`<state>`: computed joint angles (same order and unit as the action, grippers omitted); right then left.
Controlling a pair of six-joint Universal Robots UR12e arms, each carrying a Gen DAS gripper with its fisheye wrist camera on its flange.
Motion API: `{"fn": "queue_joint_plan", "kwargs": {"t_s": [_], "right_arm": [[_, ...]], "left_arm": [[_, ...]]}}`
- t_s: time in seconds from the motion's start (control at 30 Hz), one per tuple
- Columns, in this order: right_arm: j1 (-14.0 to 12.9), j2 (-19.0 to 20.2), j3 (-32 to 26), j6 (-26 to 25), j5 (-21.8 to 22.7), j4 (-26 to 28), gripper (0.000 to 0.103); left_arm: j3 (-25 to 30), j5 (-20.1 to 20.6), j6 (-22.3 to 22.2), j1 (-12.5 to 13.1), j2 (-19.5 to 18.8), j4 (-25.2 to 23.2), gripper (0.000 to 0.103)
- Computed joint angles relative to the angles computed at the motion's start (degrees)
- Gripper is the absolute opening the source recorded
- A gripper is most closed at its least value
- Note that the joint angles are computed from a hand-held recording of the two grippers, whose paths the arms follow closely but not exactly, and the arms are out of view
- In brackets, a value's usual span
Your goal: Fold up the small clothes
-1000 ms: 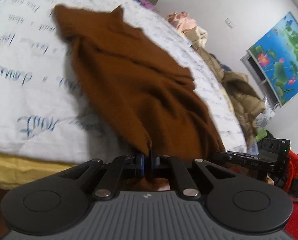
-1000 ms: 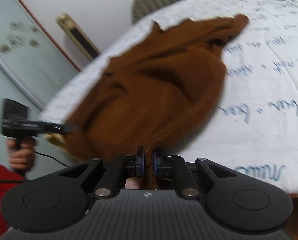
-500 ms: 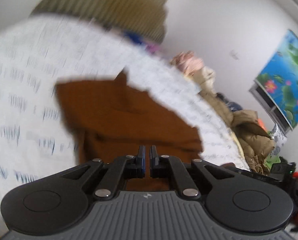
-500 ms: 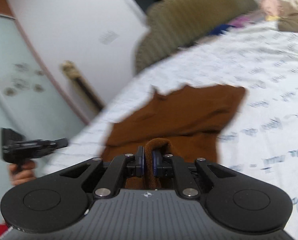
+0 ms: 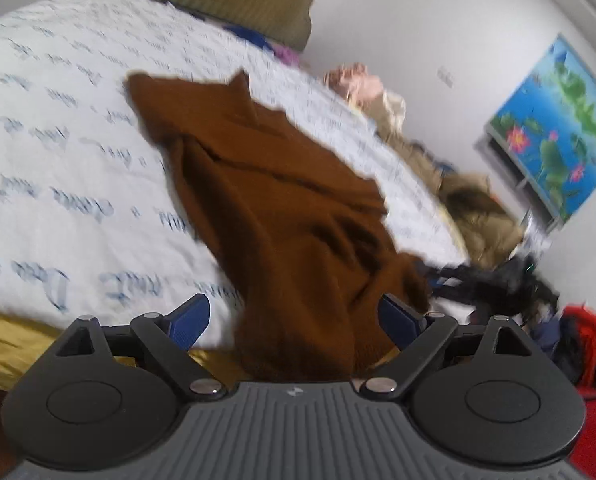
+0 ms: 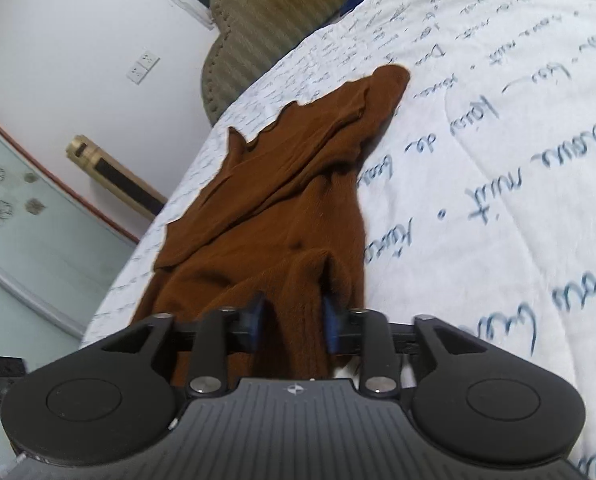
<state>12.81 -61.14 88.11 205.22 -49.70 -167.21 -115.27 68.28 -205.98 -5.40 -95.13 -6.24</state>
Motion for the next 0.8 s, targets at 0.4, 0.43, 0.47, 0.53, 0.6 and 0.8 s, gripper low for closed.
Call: {"fn": "queue_joint_plan", "kwargs": {"t_s": [0.4, 0.43, 0.47, 0.53, 0.6, 0.8], "right_arm": [[2.5, -3.9, 1.1, -15.1, -3.9, 6.3, 0.013], [2.0, -3.7, 1.3, -12.3, -1.5, 3.0, 0.013], [1.5, -3.4, 1.2, -9.6, 1.0, -0.6, 0.013], [1.1, -2.8, 0.3, -5.7, 3.4, -6.4, 0.013], [0.8, -2.0, -1.4, -3.7, 5.0, -10.2, 0.012], [0.6, 1.0, -7.0, -0.2, 3.3, -13.8, 0.012]], "left_arm": [[6.4, 1.1, 6.9, -2.8, -1.7, -15.0, 0.006], [6.3, 1.2, 6.5, -2.8, -1.2, -13.1, 0.006], [6.0, 0.8, 5.7, -2.5, -0.8, -9.7, 0.006], [6.2, 1.5, 4.3, -2.3, -0.3, -4.6, 0.006], [7.2, 2.9, 2.7, -2.0, -0.5, -1.1, 0.006], [12.8, 7.7, -0.4, -1.0, -2.8, -3.9, 0.006]]}}
